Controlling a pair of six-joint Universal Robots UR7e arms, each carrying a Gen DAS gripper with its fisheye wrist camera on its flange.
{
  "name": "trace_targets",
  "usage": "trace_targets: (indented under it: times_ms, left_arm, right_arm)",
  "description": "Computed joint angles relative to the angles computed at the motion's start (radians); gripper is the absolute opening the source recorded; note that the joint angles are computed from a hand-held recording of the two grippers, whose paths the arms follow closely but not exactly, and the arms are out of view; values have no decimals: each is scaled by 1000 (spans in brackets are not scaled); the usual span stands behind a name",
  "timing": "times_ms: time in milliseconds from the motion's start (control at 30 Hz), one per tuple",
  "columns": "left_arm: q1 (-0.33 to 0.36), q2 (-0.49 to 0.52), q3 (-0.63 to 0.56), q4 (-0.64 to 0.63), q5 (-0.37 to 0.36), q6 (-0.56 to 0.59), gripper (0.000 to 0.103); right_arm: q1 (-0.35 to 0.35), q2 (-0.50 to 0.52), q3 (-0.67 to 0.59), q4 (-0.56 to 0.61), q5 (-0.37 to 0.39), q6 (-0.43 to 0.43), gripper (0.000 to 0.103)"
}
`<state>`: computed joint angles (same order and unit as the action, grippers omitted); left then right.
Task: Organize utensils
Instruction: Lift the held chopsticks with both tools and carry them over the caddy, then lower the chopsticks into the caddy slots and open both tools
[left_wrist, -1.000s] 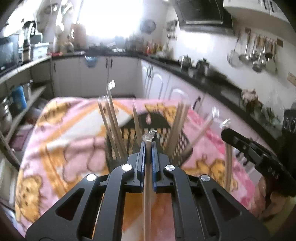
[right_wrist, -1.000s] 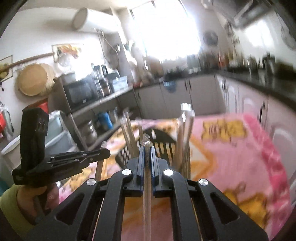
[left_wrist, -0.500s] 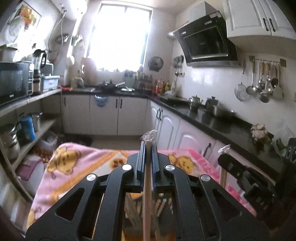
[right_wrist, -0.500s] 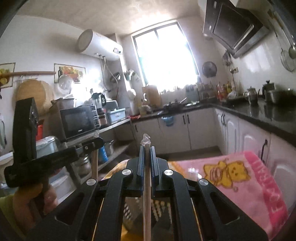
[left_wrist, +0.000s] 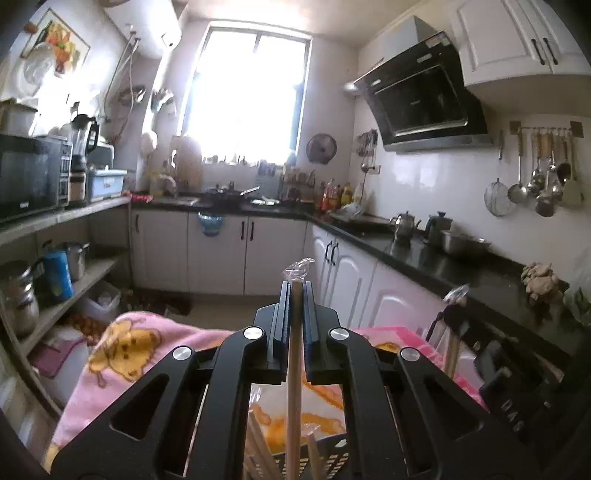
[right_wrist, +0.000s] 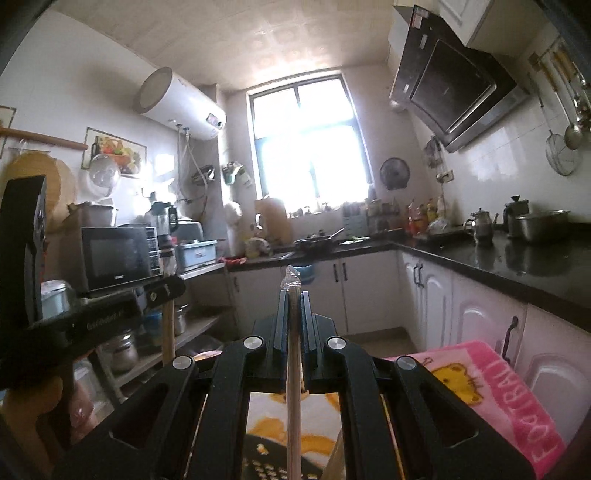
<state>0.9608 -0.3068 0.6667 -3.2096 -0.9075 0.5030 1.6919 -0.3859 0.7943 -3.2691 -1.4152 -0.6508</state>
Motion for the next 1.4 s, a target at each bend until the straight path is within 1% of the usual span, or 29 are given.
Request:
trace_targets:
  times_ms: [133,233,533,700,833,967,1100,1200,1267,1300,1367,1400]
  left_arm:
    - [16,14,-11,13,3,-8,1]
    - [28,22,-10,16,-2,-11,1]
    - [52,42,-29,11,-29,-8,1]
    - [63,41,-21,20,-53,-14,2]
    - [72,30,3,28,-69,-42,2]
    - [76,15,38,30,-64,-52,2]
    - [80,-25,100,68,-56,-101,2]
    - [78,-65,159,96,-43,-142,7]
    - [76,-91,201,110,-39,-166,13]
    - [74,-104,224,115,-37,-171,18]
    - [68,-129,270,118,-24,-173,22]
    - [64,-144,295,122,-14,-180,27]
  right_arm:
    - [-6,28,-17,-50,8,-35,6]
    - [-11,45,-24,-66,14,-58,6]
    - [-27,66,-23,-49,16,-93,6]
    - [-34,49,12,-35,29,-99,6]
    - [-40,32,42,-29,33,-105,6]
    - [-46,4,86,-11,37,-109,6]
    - [-50,-34,138,24,25,-111,6]
    - [-51,-66,182,38,11,-105,6]
    - [-51,-88,212,44,-2,-96,6]
    - [-50,-98,225,50,-11,-93,6]
    - [-49,-117,248,61,-27,-86,9]
    - [-49,-129,263,68,-33,-79,15]
